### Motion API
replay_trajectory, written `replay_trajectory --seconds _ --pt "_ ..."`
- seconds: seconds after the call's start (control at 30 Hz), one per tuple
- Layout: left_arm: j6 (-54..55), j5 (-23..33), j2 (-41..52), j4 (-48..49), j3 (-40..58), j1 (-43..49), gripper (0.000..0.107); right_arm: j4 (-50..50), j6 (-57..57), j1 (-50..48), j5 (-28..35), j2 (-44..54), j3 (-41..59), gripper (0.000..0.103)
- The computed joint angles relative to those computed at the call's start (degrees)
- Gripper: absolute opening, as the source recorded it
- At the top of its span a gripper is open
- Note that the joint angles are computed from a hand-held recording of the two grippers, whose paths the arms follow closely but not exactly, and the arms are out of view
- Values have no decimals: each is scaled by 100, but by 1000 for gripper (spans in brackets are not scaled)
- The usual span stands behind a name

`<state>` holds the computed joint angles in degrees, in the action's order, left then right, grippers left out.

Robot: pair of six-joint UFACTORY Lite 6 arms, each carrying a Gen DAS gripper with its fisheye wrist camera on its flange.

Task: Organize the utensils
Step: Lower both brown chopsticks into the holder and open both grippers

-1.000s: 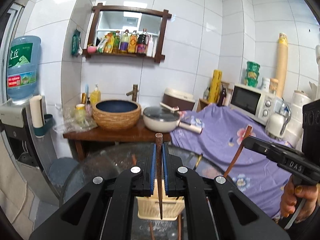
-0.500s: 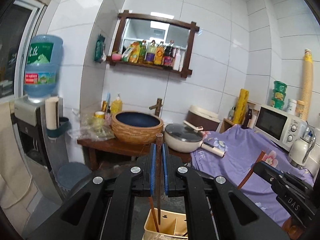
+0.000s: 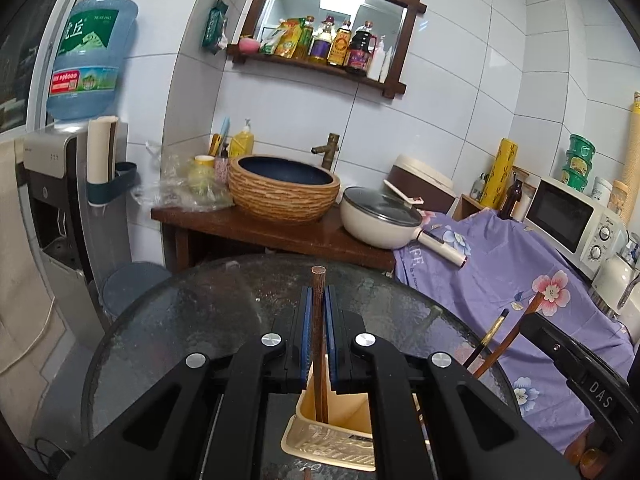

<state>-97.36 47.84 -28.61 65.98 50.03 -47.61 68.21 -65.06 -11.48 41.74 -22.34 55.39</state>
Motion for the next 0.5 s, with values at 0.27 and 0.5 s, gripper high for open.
replay_trajectory --seconds 0.27,0.5 --pt "-87 -506 -78 -105 -464 264 6 162 -193 -135 -39 28 -218 7" --pt "-156 -501 -157 -20 -646 164 31 315 -350 -326 -27 -90 -464 66"
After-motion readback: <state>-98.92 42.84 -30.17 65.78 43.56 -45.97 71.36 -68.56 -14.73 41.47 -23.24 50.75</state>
